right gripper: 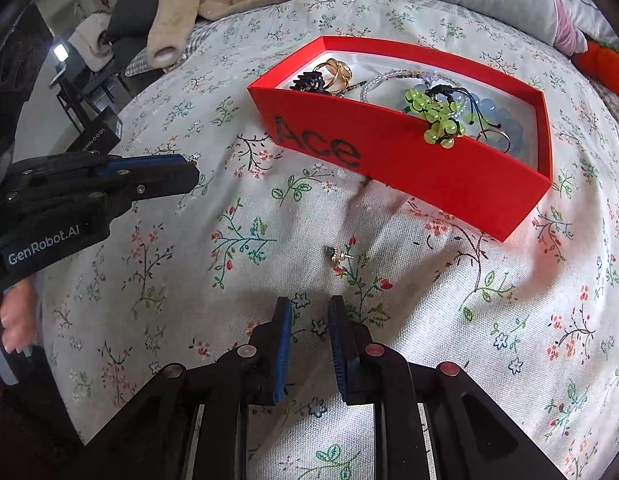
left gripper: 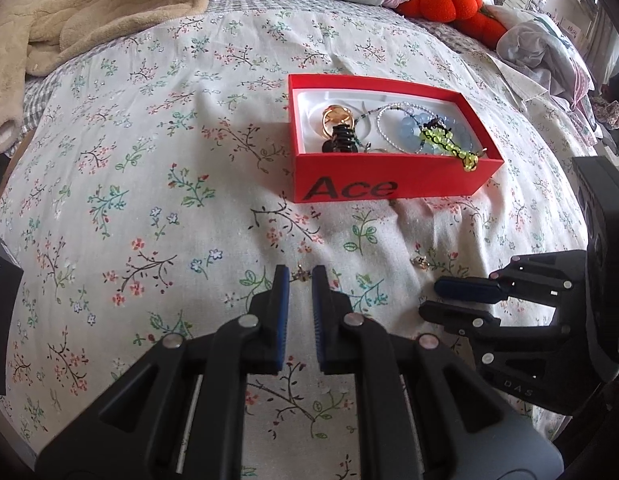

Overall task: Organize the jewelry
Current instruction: 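Grasp a gold stud with the right gripper while the left holds the earring, then carry both pieces to the red box and open the left gripper inside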

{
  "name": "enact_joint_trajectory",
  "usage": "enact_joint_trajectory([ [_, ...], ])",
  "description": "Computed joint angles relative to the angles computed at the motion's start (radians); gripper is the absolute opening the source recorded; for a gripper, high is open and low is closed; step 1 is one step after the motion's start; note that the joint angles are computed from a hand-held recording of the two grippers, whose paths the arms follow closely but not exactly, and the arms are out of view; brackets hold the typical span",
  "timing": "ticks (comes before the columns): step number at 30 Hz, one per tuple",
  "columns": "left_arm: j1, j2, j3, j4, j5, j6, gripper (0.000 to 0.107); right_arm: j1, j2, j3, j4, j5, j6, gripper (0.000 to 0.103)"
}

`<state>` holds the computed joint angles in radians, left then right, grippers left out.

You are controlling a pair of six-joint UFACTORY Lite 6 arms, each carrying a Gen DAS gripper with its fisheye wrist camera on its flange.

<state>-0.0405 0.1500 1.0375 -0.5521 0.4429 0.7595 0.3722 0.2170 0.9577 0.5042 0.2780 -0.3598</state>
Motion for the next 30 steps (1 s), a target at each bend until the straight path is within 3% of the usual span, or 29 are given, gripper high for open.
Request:
enact_joint_trajectory([
  [4, 0.016, 0.012, 0.004, -0.017, 0.008, 0.031, 0.013, -0.004, 0.008, 0.014, 0.133, 0.003, -0.128, 0.051],
  [6, 0.025, 0.013, 0.007, -0.034, 0.016, 0.053, 0.013, 0.015, 0.018, 0.015, 0.072, -0.032, -0.072, 0.051],
  [12, 0.038, 0.015, 0.011, -0.057, 0.033, 0.081, 0.013, 0.015, 0.060, 0.035, 0.153, -0.073, -0.139, 0.050],
  [22, 0.044, 0.014, 0.004, -0.073, 0.043, 0.114, 0.013, -0.013, 0.081, 0.031, 0.266, -0.123, -0.252, 0.025],
  [26, 0.042, 0.009, 0.000, -0.065, 0.040, 0.111, 0.013, -0.019, 0.085, 0.040, 0.167, -0.125, -0.143, 0.015],
  [30, 0.041, 0.011, 0.001, -0.042, 0.030, 0.082, 0.013, -0.050, 0.070, 0.039, 0.241, -0.083, -0.208, 0.010],
])
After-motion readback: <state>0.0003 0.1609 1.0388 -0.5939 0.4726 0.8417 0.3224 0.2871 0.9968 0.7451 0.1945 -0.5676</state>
